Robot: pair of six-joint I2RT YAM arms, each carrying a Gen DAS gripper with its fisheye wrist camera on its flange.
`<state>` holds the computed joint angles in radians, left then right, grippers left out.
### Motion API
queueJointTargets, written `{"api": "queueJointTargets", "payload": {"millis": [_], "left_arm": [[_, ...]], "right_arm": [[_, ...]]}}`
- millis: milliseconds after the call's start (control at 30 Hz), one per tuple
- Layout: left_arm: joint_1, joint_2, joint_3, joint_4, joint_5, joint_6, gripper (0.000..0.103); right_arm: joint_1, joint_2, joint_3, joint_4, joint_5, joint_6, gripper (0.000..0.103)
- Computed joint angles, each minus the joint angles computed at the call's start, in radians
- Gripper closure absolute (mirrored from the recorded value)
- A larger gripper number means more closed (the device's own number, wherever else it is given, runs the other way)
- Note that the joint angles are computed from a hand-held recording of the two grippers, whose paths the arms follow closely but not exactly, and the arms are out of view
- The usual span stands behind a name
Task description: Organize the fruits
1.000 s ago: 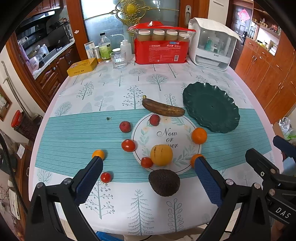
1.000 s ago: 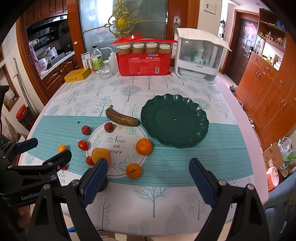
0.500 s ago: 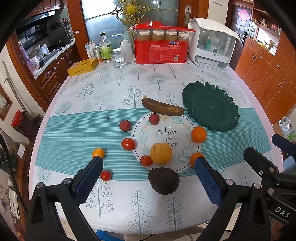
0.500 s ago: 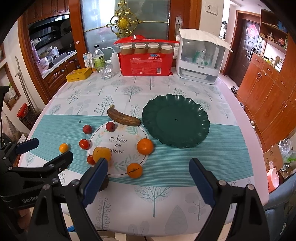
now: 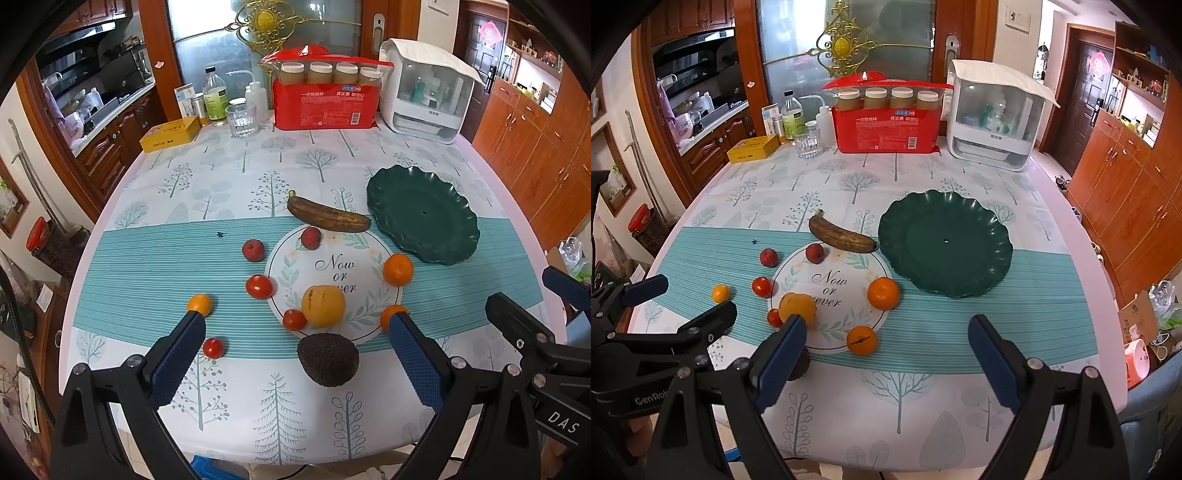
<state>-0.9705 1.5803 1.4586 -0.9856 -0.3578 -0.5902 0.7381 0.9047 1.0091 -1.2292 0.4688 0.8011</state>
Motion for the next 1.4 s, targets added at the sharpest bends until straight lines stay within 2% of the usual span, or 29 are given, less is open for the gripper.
{"api": "queueJointTargets", "payload": {"millis": [500,933,1133,1400], "left_arm": [[-0.039,-0.028,-0.008,-0.056,-0.055,-0.103,0.004],[-0.006,-0.088,-0.085,-0.084,-0.044,-0.167,0.004],[0.070,-0.124,-0.155,-0.035,0.004,-0.148,0.004],[0.169,-0.153,-0.275,0.095,0.030,-0.027,0.004]], "right_arm": [[-0.035,-0.051,-0.048,0.068,-0.056,-0.104,0.013],[-0.018,-0.038,-0.092,0.123,-0.130,-0.108,0.013],[-0.041,-0.003,-0.111,0.160,-0.169,-0.123,0.013],[-0.164,0.021,-0.165,0.253,-0.268,-0.203,0.014]]}}
